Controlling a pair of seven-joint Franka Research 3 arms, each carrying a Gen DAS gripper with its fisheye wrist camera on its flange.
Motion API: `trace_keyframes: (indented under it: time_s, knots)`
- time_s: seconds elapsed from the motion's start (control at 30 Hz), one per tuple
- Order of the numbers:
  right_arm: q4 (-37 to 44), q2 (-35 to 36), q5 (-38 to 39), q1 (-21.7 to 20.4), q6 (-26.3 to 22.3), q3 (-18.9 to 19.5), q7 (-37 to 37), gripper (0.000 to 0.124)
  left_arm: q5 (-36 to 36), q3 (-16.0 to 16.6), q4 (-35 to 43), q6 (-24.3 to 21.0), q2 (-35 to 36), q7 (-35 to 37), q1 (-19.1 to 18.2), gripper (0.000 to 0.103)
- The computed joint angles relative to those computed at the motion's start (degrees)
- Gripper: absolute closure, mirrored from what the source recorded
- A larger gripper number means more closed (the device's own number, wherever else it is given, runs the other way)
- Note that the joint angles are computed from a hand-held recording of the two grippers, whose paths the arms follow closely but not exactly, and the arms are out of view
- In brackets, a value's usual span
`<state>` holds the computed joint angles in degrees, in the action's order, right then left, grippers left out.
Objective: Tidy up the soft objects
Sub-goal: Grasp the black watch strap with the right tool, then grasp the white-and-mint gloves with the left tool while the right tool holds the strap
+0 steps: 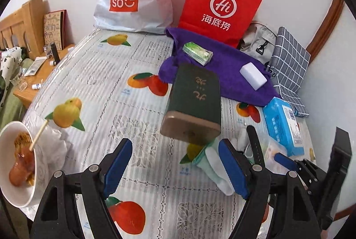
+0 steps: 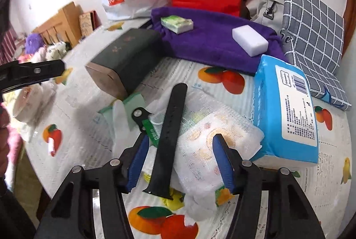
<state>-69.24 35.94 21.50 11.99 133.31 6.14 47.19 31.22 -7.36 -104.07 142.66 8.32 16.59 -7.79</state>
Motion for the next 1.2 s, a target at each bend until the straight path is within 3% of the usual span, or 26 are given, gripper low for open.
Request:
trace_keyframes:
  time_s: [0.2, 0.27, 0.33, 0.37, 0.6, 1.2]
  knots:
    - [-3.2, -0.8, -3.5, 2.2, 5.9, -1.3, 1.3, 0.065, -3.6, -0.4, -0.2, 2.6, 1.5, 2.3, 0.3, 0.025]
    - [-5.3, -1.8, -3.8, 2.2, 8.0, -0.8, -0.3, 0.074, -3.5, -0.2, -0.4, 2.9, 1.5, 2.2, 0.1, 0.025]
    - [-7.0, -2.5, -5.0, 2.8, 9.7, -1.1, -1.1, 0.099, -3.5, -0.1, -1.1, 3.7, 1.2, 1.9, 0.0, 0.025]
    - [-7.9, -3.0, -5.2, 2.7, 10.4, -1.0, -1.8, 0.103, -3.5, 0.0, -1.6, 4.3, 0.9, 1.6, 0.0, 0.025]
    - [-7.2, -3.9, 1.5, -0.6, 4.6, 1.6, -4.1, 0.104, -4.2, -0.1, -2.2, 3.6, 0.2, 1.7, 0.0, 0.025]
    - [-12.1, -9.7, 18.2, -6.5, -1.0, 2.5, -13.2, 0.103, -4.2, -1.3, 2.2, -4.1, 2.6, 1.6, -2.5, 0.024]
